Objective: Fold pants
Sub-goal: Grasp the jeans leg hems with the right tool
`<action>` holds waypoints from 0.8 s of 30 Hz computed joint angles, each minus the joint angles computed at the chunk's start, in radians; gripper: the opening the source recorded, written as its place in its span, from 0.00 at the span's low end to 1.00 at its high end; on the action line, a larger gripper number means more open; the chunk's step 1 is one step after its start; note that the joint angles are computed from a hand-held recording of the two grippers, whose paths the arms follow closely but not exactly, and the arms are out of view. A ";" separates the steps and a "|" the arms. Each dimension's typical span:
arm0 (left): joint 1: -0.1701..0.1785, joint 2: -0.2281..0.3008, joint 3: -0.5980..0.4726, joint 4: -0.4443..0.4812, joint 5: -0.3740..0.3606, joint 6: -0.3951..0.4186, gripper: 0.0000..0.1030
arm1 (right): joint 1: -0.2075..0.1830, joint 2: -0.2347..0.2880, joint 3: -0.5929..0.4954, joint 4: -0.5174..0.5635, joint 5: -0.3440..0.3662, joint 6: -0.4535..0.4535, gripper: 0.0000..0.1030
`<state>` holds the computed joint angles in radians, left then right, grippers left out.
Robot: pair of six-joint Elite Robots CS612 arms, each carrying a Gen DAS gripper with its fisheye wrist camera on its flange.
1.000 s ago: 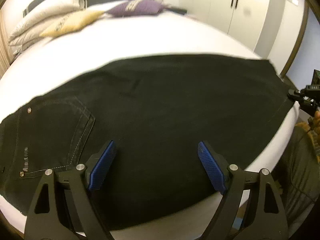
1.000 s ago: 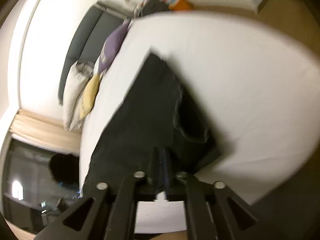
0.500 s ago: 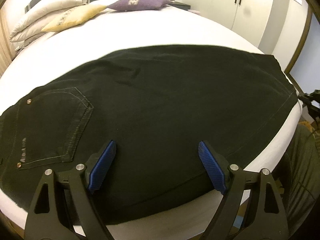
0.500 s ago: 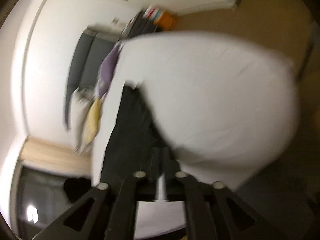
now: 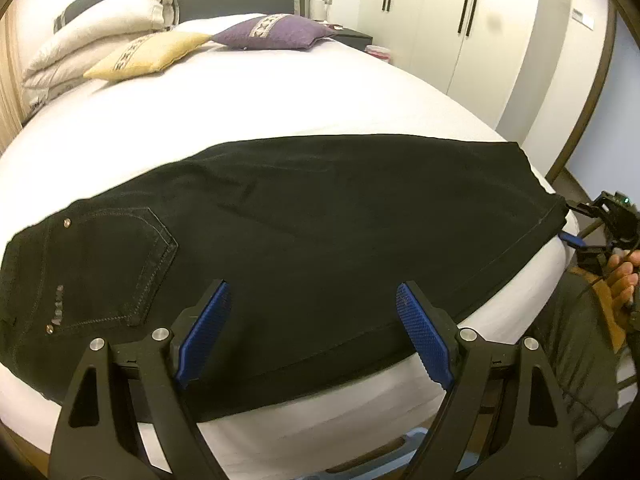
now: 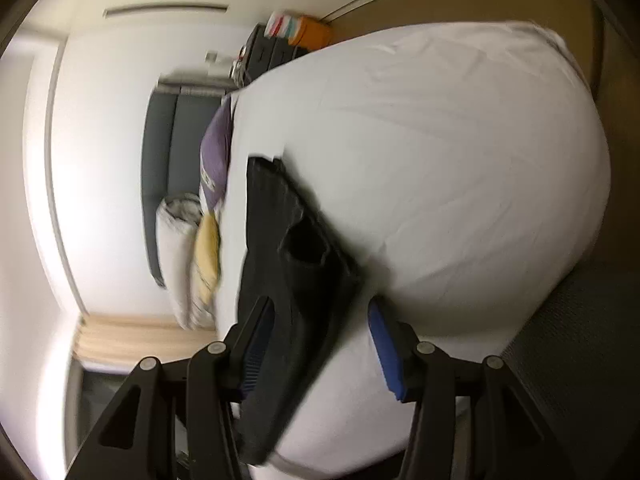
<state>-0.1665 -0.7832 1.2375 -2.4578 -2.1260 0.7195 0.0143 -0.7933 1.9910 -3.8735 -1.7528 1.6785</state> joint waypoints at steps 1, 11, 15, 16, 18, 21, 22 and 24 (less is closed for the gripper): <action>0.000 0.001 -0.002 0.004 -0.003 -0.003 0.83 | -0.002 0.010 -0.005 -0.019 -0.008 0.017 0.50; -0.009 -0.008 0.016 0.033 -0.018 0.026 0.83 | 0.031 0.011 0.010 -0.084 -0.095 0.124 0.51; -0.011 -0.007 0.014 0.052 -0.020 0.026 0.83 | 0.043 0.027 -0.007 -0.105 -0.142 0.157 0.51; -0.010 -0.006 0.013 0.056 -0.021 0.029 0.83 | 0.046 0.034 -0.014 -0.115 -0.155 0.171 0.51; -0.013 -0.008 0.015 0.060 -0.021 0.030 0.83 | 0.049 0.044 -0.028 -0.121 -0.177 0.186 0.51; -0.017 -0.011 0.018 0.064 -0.023 0.034 0.83 | 0.042 0.048 -0.049 -0.105 -0.171 0.165 0.41; -0.017 -0.010 0.016 0.068 -0.024 0.037 0.83 | 0.036 0.046 -0.055 -0.089 -0.154 0.142 0.31; -0.021 -0.010 0.015 0.076 -0.025 0.037 0.83 | 0.037 0.045 -0.053 -0.080 -0.146 0.133 0.19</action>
